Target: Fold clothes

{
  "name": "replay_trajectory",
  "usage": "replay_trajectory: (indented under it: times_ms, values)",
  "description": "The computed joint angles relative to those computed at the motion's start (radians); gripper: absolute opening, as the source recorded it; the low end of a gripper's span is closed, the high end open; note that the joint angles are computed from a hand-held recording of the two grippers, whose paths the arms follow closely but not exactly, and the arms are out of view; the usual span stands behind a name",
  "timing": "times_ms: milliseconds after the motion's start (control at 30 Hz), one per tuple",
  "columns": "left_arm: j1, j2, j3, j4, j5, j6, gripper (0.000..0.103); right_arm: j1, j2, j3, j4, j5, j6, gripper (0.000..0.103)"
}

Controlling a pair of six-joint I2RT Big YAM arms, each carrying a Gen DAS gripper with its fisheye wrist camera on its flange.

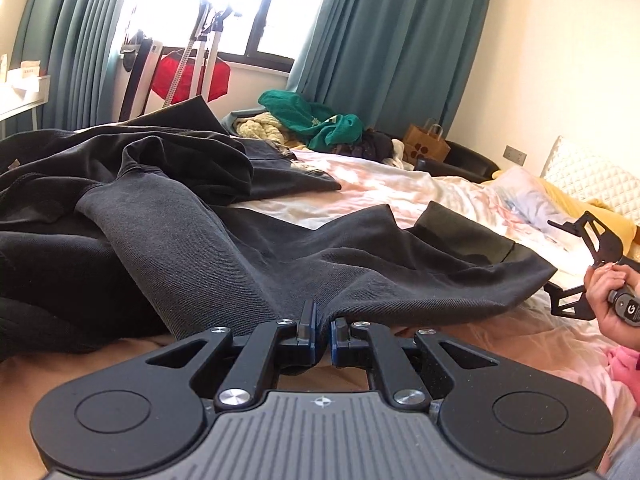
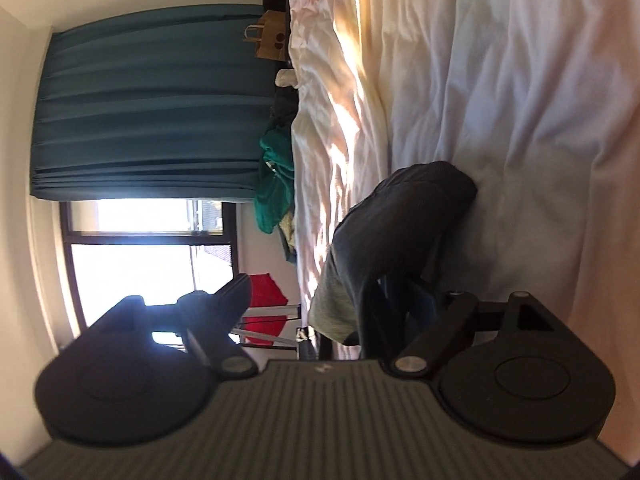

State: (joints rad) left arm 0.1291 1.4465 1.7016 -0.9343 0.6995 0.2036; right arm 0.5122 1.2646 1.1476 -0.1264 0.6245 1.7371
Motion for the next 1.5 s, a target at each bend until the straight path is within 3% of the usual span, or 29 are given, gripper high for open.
replay_trajectory:
  times_ms: [67,167,200,233,300,433,467,533,667,700,733,800,867,933,1033,1133,1233,1300,1367,1433,1500]
  values:
    - [0.001,0.005,0.008,-0.007,0.001,-0.014,0.007,-0.014,0.011,0.018,-0.036,-0.003,-0.017,0.082]
    - [0.002,0.011,0.017,-0.017,0.005,-0.032,0.007,-0.044,0.039,0.029,-0.084,-0.025,0.051,0.064]
    - [0.002,0.014,0.021,-0.021,0.008,-0.036,0.007,-0.051,0.050,0.018,-0.074,-0.026,0.110,0.049]
    - [0.002,0.017,0.024,-0.024,0.011,-0.039,0.007,-0.056,0.062,0.013,-0.071,-0.023,0.159,0.041]
    - [0.000,0.021,0.029,-0.026,0.012,-0.042,0.008,-0.063,0.087,0.027,-0.103,-0.005,0.207,0.016]
    - [-0.010,0.016,0.020,-0.022,-0.010,-0.039,0.008,-0.080,0.128,0.132,-0.260,0.047,0.085,0.008]
    - [-0.010,0.019,0.023,-0.026,-0.010,-0.042,0.008,-0.083,0.133,0.154,-0.277,0.068,0.030,0.008]
    - [-0.013,0.023,0.028,-0.026,-0.008,-0.049,0.008,-0.088,0.130,0.176,-0.235,0.102,-0.124,0.008]
    - [-0.021,0.019,0.025,-0.006,-0.001,-0.059,0.008,-0.072,0.105,0.163,-0.016,0.202,-0.499,0.008]
    - [-0.023,0.020,0.026,-0.006,0.000,-0.060,0.008,-0.068,0.099,0.164,0.010,0.224,-0.554,0.007]
    - [-0.025,0.021,0.029,-0.012,0.000,-0.054,0.008,-0.067,0.095,0.167,-0.015,0.245,-0.545,0.007]
    - [-0.030,0.027,0.039,-0.036,-0.004,-0.031,0.010,-0.079,0.093,0.193,-0.200,0.247,-0.408,0.007]
    - [-0.034,0.031,0.047,-0.056,-0.009,-0.010,0.011,-0.095,0.099,0.200,-0.355,0.201,-0.298,0.008]
    - [-0.038,0.032,0.049,-0.064,-0.017,0.005,0.011,-0.115,0.103,0.182,-0.435,0.136,-0.244,0.008]
    - [-0.044,0.032,0.051,-0.077,-0.029,0.028,0.011,-0.134,0.095,0.147,-0.468,0.060,-0.224,0.008]
    - [-0.042,0.036,0.060,-0.099,-0.037,0.037,0.011,-0.127,0.088,0.140,-0.475,0.047,-0.234,0.011]
    - [-0.041,0.025,0.053,-0.088,-0.050,0.036,0.016,-0.104,0.091,0.182,-0.564,0.039,-0.226,0.026]
    - [-0.042,0.018,0.050,-0.086,-0.056,0.041,0.031,-0.083,0.100,0.229,-0.650,0.031,-0.215,0.057]
    - [-0.038,0.010,0.045,-0.085,-0.057,0.050,0.045,-0.047,0.110,0.275,-0.729,0.047,-0.202,0.071]
    - [-0.032,0.003,0.050,-0.101,-0.052,0.065,0.055,-0.018,0.123,0.324,-0.793,0.031,-0.189,0.072]
    - [-0.016,0.000,0.066,-0.135,-0.023,0.056,0.074,0.007,0.137,0.370,-0.843,0.003,-0.180,0.072]
